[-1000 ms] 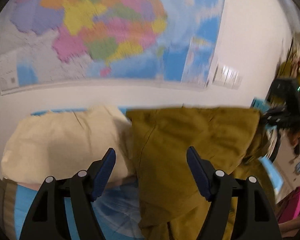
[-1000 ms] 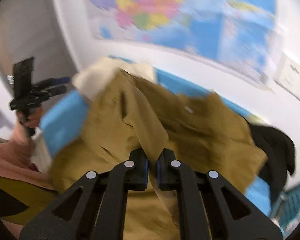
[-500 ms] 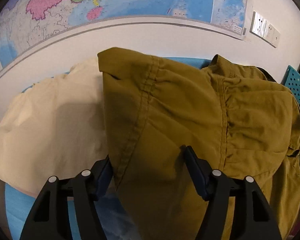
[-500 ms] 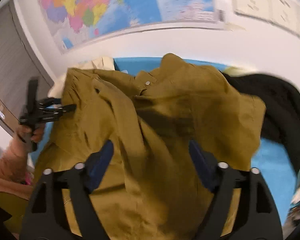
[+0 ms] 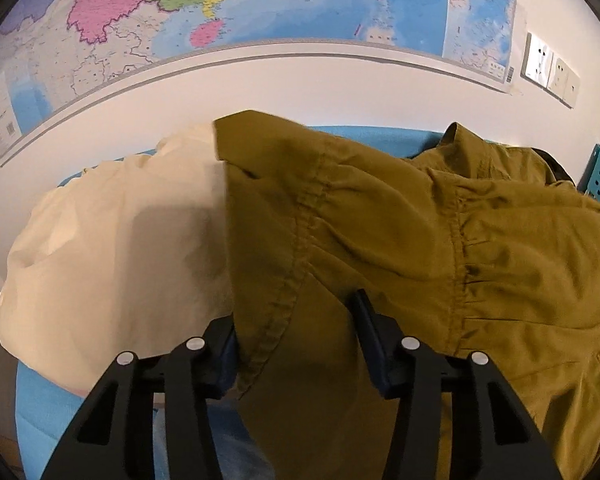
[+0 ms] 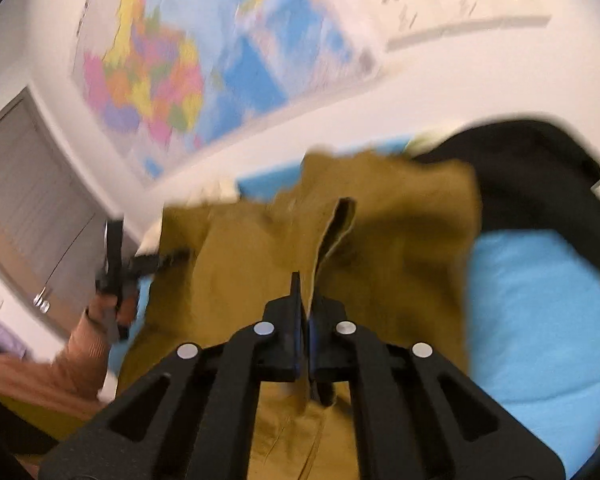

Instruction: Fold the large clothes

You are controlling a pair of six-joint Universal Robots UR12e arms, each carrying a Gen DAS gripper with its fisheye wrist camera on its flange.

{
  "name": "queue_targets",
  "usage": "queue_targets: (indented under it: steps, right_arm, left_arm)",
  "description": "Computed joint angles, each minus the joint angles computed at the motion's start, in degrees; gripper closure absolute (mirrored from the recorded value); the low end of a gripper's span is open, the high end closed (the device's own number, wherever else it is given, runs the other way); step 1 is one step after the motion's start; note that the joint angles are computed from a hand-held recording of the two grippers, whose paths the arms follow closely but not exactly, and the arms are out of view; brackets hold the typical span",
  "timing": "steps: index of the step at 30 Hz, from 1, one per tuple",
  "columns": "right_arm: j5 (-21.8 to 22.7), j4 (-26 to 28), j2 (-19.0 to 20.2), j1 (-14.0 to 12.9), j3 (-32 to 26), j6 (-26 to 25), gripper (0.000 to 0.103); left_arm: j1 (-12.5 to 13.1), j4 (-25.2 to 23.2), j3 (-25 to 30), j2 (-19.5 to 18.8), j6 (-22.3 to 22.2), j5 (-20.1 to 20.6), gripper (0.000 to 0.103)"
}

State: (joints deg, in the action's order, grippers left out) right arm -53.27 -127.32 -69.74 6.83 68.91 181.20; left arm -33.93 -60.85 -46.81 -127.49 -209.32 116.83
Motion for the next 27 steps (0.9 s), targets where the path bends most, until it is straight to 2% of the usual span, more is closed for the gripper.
queue_targets:
  steps: [2,5,8,11,13,14,15,16,19,21,22,23,25,27]
  right_arm:
    - [-2.85,3.05,0.92,0.24,-1.79,-0.14,0.101]
    - [-11.0,9.76,3.45,1.95,-4.86,-2.01,0.101]
    - [-16.09,10.51,4.47,3.0,-4.76,-2.67,0.098]
    - [-14.57,8.07,3.86,2.45,-2.63,-0.05,0.095]
    - [-15.19,5.7,2.76,2.29,-1.29,1.11,0.087]
    - [-15.56,4.28,2.11,2.19,-0.51,1.77,0.074]
    - [-15.47,1.68,1.17,2.03,0.71,2.22,0.069]
    - [-14.85,-1.33,0.07,1.86,2.03,2.15,0.068]
    - [-14.13,-5.32,-1.57,2.38,3.38,-0.66,0.065]
    - [-11.95,-4.77,-1.64,3.03,3.29,-4.47,0.065]
    - [-11.85,-3.22,-1.29,3.59,2.79,-6.7,0.065]
    - [-13.15,-1.76,-0.76,4.32,2.24,-9.06,0.065]
    - [-15.38,1.04,0.88,5.26,0.54,-10.6,0.065]
    - [-16.37,4.55,2.78,5.47,-1.1,-9.87,0.066]
  left_arm:
    - [-0.17,-1.4,1.4,-0.85,-0.19,0.67,0.054]
    - [-0.52,-5.58,5.2,-3.09,-0.69,2.4,0.052]
    - [-1.25,-8.8,8.08,-4.95,0.55,6.29,0.049]
    - [-1.08,-8.02,7.0,-4.06,0.36,5.29,0.049]
    - [-1.17,-5.62,4.8,-2.44,0.17,5.08,0.048]
    - [-1.26,-3.52,3.47,-1.6,0.6,4.78,0.048]
    - [-1.39,-1.03,1.96,-0.63,1.19,4.55,0.048]
    - [-1.53,0.65,1.02,0.03,1.79,4.39,0.048]
    - [-1.88,6.12,-1.51,1.71,5.49,2.04,0.048]
    - [-2.05,8.36,-2.52,2.29,7.94,-0.22,0.048]
    - [-1.97,9.03,-2.54,2.23,10.13,-3.03,0.048]
    - [-2.06,8.55,-1.66,1.57,11.2,-4.27,0.048]
    - [-1.93,5.85,0.11,0.39,11.73,-5.97,0.048]
    - [-1.19,2.49,2.12,-1.04,9.38,-8.62,0.048]
